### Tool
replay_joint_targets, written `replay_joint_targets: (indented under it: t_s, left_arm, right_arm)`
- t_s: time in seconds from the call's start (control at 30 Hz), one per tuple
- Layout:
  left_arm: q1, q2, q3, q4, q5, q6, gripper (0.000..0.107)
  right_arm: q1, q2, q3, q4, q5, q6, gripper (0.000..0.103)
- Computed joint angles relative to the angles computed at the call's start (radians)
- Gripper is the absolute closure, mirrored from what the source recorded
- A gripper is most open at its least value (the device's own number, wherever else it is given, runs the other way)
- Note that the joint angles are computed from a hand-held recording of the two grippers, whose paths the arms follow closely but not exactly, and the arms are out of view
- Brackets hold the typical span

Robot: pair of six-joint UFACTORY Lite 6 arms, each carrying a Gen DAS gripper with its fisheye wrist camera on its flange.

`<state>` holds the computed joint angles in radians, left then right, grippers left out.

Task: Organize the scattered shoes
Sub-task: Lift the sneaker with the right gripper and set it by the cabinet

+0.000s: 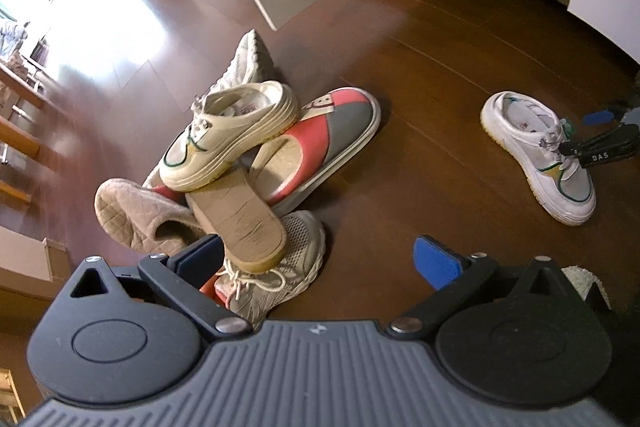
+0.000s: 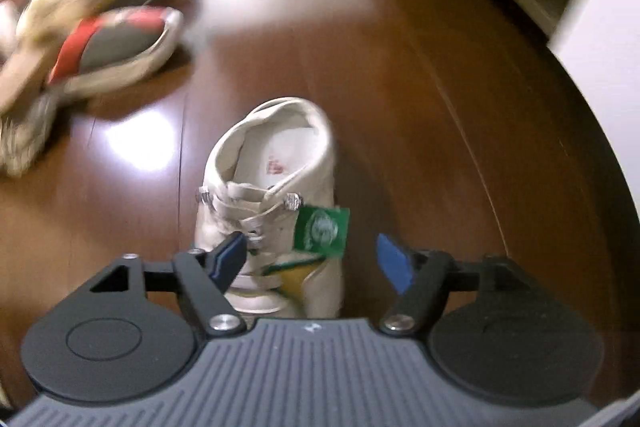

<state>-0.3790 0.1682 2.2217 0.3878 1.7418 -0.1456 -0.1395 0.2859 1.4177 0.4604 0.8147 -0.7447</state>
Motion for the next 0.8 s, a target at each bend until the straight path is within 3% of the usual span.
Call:
replay_joint_targets:
  t_s: [0.1,0.3,0.5,0.67,0.8]
  left_arm:
    - [-0.017,0.041,0.059,-0.013,0.004,0.001,0.005]
    - [-0.058,0.169,0.285,-0.014,0.064,0.015,0.005]
    - [-0.066,0.215,0.332,-0.021,0.079,0.006,0.005]
    - [-0.077,0.217,0.307,-0.027,0.061,0.007,0.005]
    - [-0.073,0.219,0.278,-0.037,0.040,0.007,0.005]
  right_arm:
    - [0.018,-0.092,-0.125,0.041,-0.066,0.012,0.002]
    - [0.189,-0.083,-0.279,-0.213,-0.305,0.202,0.007]
    - [0.102,-0.082,-0.283,-0.005,-0.271,-0.141,0.025]
    - [-0.048,0.014,-0.149,0.112,-0.195,-0.440,0.037]
    - [-0.127,0.155,0.031,0.117,-0.118,-0.562,0.037]
